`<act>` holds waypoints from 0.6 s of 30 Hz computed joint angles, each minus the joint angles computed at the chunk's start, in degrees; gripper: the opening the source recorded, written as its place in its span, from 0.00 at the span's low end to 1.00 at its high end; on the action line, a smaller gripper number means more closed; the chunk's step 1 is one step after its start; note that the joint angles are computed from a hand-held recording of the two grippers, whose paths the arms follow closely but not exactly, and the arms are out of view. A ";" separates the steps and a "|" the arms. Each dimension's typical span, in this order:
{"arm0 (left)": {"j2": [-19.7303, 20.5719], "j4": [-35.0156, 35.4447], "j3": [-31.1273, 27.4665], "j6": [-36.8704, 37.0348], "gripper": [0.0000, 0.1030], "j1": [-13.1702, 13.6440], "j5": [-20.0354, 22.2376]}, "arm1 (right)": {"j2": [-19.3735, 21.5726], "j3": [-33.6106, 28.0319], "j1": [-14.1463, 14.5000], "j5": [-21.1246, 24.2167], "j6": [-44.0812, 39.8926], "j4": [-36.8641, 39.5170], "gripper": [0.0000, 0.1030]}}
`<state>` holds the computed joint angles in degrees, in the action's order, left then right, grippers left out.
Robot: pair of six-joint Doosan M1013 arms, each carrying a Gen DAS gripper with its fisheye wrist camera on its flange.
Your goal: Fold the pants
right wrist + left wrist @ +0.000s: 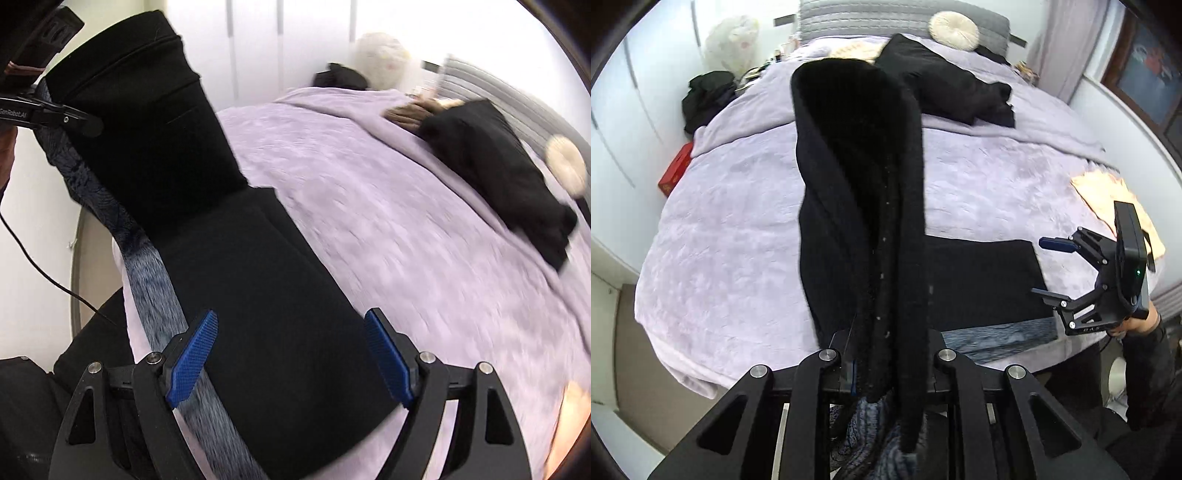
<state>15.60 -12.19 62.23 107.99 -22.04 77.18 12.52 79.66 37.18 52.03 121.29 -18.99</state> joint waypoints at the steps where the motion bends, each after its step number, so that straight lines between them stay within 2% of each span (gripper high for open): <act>1: 0.45 1.07 -0.86 -0.49 0.20 -1.65 0.84 | -1.81 2.47 0.36 -1.50 3.24 -1.01 0.82; 3: 0.50 2.70 -1.38 -1.00 0.20 -4.59 1.98 | -4.39 6.04 0.78 -4.09 8.59 -2.40 0.82; 9: 1.84 7.41 0.38 -0.28 0.20 -13.03 2.89 | -8.19 12.82 1.83 -9.38 21.38 -6.90 0.82; 15: 3.92 16.84 4.77 -2.38 0.21 -18.87 0.99 | -10.81 17.62 1.39 -12.06 29.21 -8.28 0.82; 17: 4.52 18.48 5.87 -2.56 0.28 -19.77 -0.52 | -11.73 19.20 1.51 -12.36 31.28 -8.81 0.82; 18: 4.40 17.49 6.21 -2.33 0.36 -19.55 -1.17 | -11.81 19.46 1.56 -12.12 32.04 -9.07 0.82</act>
<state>20.00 5.30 68.44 105.66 -41.59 76.01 0.71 99.11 38.74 39.91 153.33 -28.07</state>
